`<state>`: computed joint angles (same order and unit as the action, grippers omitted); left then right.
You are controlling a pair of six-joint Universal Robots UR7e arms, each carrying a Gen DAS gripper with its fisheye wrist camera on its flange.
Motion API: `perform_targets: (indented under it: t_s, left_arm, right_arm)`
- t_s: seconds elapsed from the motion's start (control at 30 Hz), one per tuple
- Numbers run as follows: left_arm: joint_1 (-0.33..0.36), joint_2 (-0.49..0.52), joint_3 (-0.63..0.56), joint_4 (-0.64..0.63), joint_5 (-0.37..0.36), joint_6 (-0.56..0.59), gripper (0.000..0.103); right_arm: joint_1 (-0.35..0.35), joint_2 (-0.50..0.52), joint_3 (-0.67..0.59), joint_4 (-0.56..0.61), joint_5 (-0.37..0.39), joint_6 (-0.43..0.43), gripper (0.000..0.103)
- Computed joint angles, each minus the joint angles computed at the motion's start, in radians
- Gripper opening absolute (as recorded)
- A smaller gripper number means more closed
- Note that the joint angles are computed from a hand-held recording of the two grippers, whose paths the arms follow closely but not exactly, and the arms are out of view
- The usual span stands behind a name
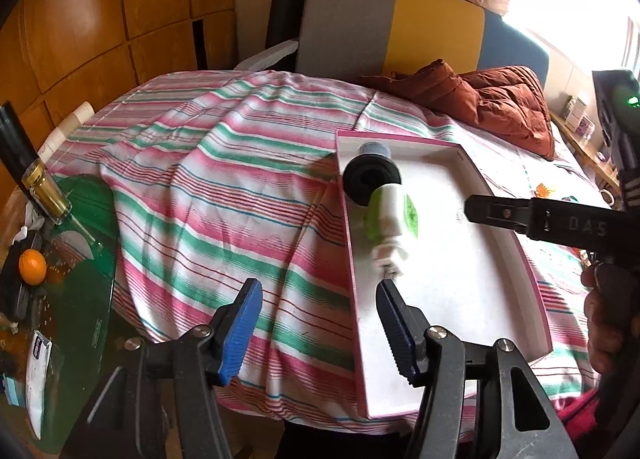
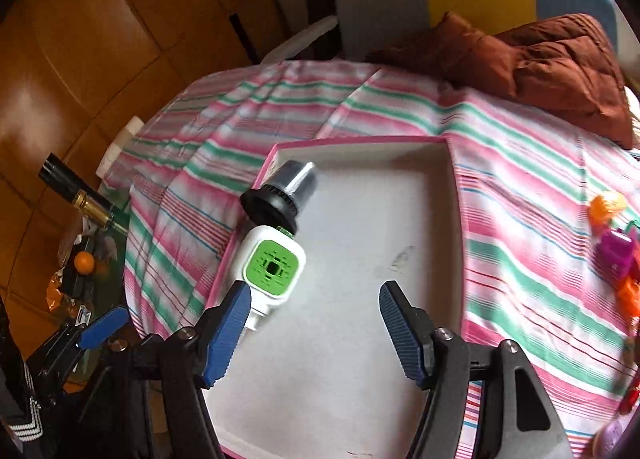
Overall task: Organize rigid objects
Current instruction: 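Lower the plug into the tray beside the cylinder and open the right tool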
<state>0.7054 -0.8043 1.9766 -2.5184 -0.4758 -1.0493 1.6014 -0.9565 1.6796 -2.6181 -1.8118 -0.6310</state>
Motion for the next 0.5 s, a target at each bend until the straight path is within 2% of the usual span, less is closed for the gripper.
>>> perform_targets:
  t_s: [0.5]
  left_arm:
    - [-0.020,0.034,-0.038,-0.002,-0.007,0.057,0.060]
  right_arm:
    - [-0.055,-0.086,0.041,-0.072,-0.004,-0.013,0.068]
